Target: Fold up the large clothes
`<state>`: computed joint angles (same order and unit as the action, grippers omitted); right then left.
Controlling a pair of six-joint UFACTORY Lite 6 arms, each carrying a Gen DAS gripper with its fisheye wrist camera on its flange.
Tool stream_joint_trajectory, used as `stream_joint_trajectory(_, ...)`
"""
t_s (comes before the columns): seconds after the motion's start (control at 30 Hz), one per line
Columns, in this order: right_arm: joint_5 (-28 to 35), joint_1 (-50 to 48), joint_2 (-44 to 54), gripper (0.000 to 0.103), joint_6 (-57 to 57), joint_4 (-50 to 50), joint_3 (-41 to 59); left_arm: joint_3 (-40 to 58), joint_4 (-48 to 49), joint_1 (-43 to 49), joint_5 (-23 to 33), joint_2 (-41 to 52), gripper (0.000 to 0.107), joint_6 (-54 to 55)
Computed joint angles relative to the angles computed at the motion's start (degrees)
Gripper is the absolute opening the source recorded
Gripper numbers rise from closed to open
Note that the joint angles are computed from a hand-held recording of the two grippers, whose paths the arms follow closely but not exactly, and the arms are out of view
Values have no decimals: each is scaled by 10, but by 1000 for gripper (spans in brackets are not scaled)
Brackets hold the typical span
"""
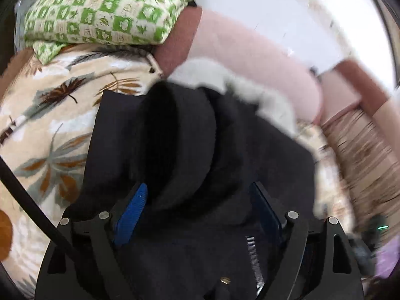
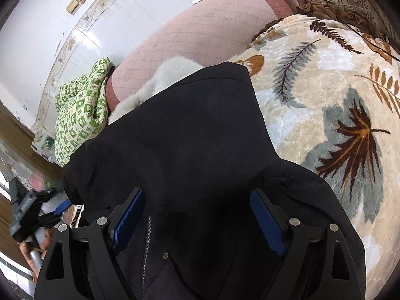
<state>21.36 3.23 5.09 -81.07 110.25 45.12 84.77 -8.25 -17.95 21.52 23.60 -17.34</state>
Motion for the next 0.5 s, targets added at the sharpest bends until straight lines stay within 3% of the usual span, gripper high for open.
stream_joint_trajectory(0.03,-4,1,1,89,-4,1,2,25,36,-6,20,23,31,-36)
stream_joint_trajectory(0.07,-6,2,2,89,-5,1,3,54,48,-9,56,44,8,-57)
stream_joint_trajectory(0.2,2,-4,10,89,7,-12,7,-7,-71,6,78,-49,7,29)
stream_joint_trajectory(0.33,1,-2,10,89,3,-5,9,-91,-103,12,97,-141,8,48)
stream_joint_trajectory(0.47,-9,10,13,89,1,-3,11,-115,-2,19,89,-97,8,-59)
stream_joint_trajectory(0.5,-12,14,14,89,1,-3,11,-120,24,32,77,-75,15,-81)
